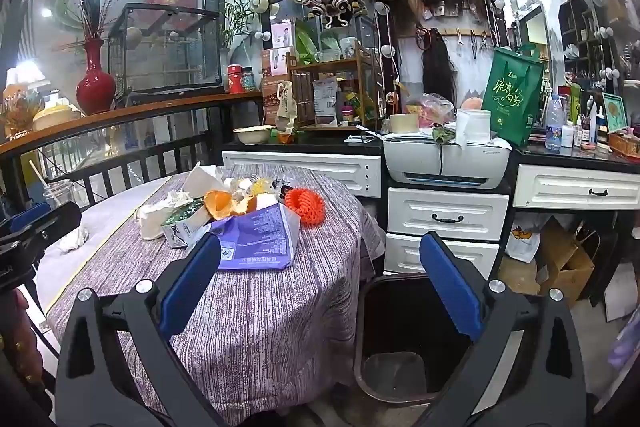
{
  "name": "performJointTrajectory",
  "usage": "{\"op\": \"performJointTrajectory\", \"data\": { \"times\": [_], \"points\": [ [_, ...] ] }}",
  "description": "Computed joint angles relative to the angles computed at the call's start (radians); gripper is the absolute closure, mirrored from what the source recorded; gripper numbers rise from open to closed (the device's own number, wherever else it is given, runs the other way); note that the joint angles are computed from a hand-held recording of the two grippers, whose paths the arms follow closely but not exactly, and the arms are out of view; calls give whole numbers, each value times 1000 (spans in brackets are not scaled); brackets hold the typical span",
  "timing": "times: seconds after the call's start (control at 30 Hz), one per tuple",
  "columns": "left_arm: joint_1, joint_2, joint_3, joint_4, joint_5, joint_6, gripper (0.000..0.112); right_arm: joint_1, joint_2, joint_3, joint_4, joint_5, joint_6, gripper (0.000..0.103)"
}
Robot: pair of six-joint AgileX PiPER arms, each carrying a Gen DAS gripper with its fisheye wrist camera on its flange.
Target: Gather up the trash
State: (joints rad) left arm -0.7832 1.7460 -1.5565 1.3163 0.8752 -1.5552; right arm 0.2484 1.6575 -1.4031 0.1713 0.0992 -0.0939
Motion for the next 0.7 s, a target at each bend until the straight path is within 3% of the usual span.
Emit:
{"op": "performJointTrajectory", "data": {
  "times": [0.43, 0.7],
  "points": [
    [-1, 1, -2, -3, 8, 18, 14, -8, 15, -26, 63, 26, -66, 5],
    [-1, 3, -5, -7, 9, 25, 14, -4, 10, -15, 15, 22, -15, 5]
  ]
}}
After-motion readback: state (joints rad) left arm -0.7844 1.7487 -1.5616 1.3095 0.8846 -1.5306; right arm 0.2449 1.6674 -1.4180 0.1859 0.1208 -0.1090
